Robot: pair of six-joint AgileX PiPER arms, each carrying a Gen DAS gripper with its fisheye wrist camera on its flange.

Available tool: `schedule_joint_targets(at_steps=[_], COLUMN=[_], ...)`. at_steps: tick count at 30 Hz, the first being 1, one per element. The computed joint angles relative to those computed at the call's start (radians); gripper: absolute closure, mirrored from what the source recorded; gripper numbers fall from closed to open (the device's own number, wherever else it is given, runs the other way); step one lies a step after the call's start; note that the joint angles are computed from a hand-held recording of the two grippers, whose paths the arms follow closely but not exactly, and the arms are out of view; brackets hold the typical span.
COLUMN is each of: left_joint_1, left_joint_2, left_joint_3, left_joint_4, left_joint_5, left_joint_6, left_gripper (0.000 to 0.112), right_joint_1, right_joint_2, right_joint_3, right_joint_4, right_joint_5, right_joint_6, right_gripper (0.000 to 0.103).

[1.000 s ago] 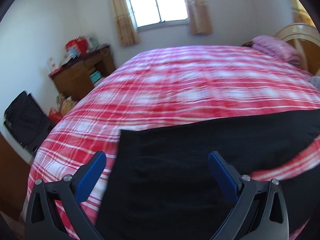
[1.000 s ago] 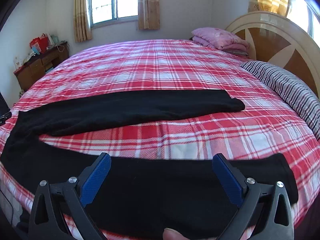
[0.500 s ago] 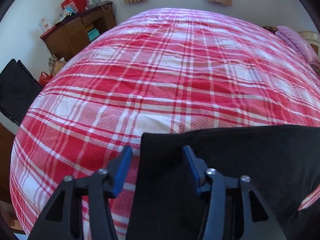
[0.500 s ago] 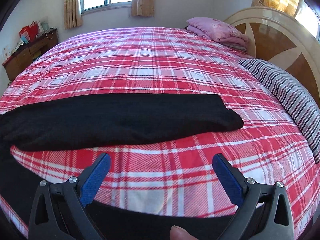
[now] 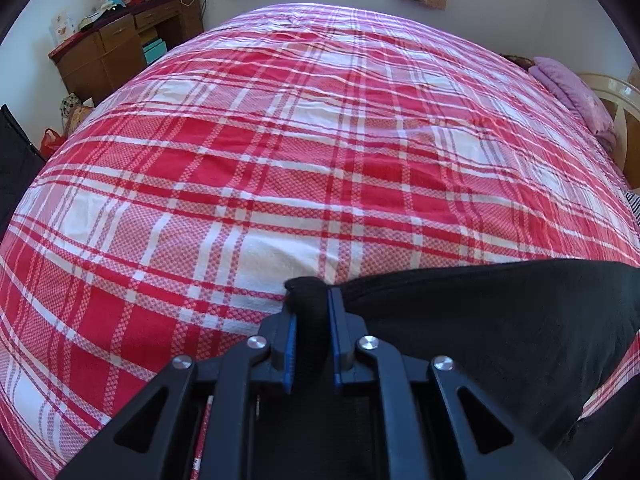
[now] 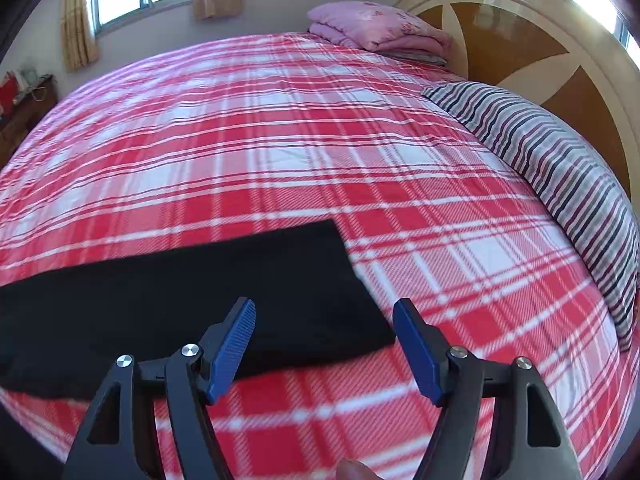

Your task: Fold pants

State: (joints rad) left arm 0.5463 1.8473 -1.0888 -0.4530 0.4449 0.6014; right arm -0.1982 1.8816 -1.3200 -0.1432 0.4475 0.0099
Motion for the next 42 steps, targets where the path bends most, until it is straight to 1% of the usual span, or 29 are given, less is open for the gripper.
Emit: schedule_joint_targets(at_steps=[2,4,5,7,8,11,12,13,14,15,16,17,20,22,24,25,27,28,29,31,34,38,42], left_joint_1=[-0.003,-0.008,-0.012,-0.021,-0.024,-0.023,-0.022,-0.024,-0.023,-0.019,-0.016,-0.008,0.007,0.012,0.027,0.036,0.057,0.067,0.081,0.091,0.122,0.178,0.234], left_joint_2=[0.007,0.013,0.014,0.013,0.012,0.022,0.025,0.026,0.026,0.026,0.026,0.029,0.029,0.015,-0.002,-0.011,-0.034,-0.044,-0.058,-0.073,-0.105,-0.163,-0.226], left_joint_3=[-0.016,-0.026,-0.024,-0.017,-0.014,-0.026,-0.029,-0.028,-0.025,-0.019,-0.015,-0.017,-0.022,-0.007,0.006,0.013,0.031,0.039,0.048,0.057,0.083,0.132,0.193], left_joint_4=[0.024,0.049,0.061,0.085,0.085,0.084,0.083,0.082,0.073,0.049,0.027,-0.002,-0.059,-0.095,-0.142,-0.173,-0.256,-0.294,-0.339,-0.389,-0.488,-0.608,-0.712], left_joint_5=[0.016,0.014,0.011,-0.006,-0.014,-0.008,-0.007,-0.011,-0.018,-0.025,-0.028,-0.025,-0.009,-0.017,-0.008,-0.002,0.009,0.017,0.030,0.041,0.071,0.132,0.190], left_joint_6=[-0.023,-0.040,-0.051,-0.066,-0.063,-0.067,-0.066,-0.063,-0.048,-0.018,0.008,0.042,0.092,0.139,0.185,0.216,0.299,0.336,0.383,0.427,0.515,0.651,0.772], left_gripper=[0.098,0.098,0.098,0.098,0.098,0.098,0.098,0.098,0.098,0.098,0.098,0.098,0.099,0.099,0.099,0.100,0.100,0.100,0.100,0.100,0.100,0.100,0.100], right_joint_1=[-0.011,-0.020,-0.022,-0.027,-0.027,-0.041,-0.050,-0.057,-0.056,-0.058,-0.065,-0.065,-0.050,-0.051,-0.071,-0.076,-0.091,-0.102,-0.108,-0.130,-0.176,-0.222,-0.298], right_joint_2=[0.065,0.146,0.167,0.246,0.270,0.371,0.400,0.408,0.395,0.390,0.389,0.387,0.367,0.322,0.256,0.240,0.169,0.131,0.119,0.056,-0.036,-0.143,-0.236], right_joint_3=[-0.090,-0.207,-0.239,-0.356,-0.387,-0.533,-0.574,-0.582,-0.554,-0.547,-0.549,-0.552,-0.522,-0.459,-0.380,-0.365,-0.284,-0.241,-0.231,-0.158,-0.049,0.093,0.219], right_joint_4=[0.019,0.032,0.033,0.047,0.055,0.100,0.140,0.169,0.178,0.210,0.276,0.310,0.288,0.315,0.412,0.434,0.519,0.570,0.597,0.698,0.887,1.080,1.280], right_joint_5=[0.040,0.085,0.100,0.163,0.182,0.278,0.313,0.321,0.291,0.290,0.302,0.317,0.285,0.230,0.172,0.161,0.109,0.091,0.083,0.058,0.050,0.045,0.094], right_joint_6=[-0.011,-0.022,-0.024,-0.030,-0.033,-0.063,-0.091,-0.114,-0.132,-0.173,-0.240,-0.266,-0.272,-0.301,-0.389,-0.413,-0.508,-0.565,-0.593,-0.697,-0.896,-1.121,-1.351], right_gripper=[0.030,0.030,0.030,0.030,0.030,0.031,0.034,0.040,0.054,0.065,0.087,0.091,0.094,0.094,0.094,0.094,0.094,0.094,0.094,0.094,0.094,0.094,0.094])
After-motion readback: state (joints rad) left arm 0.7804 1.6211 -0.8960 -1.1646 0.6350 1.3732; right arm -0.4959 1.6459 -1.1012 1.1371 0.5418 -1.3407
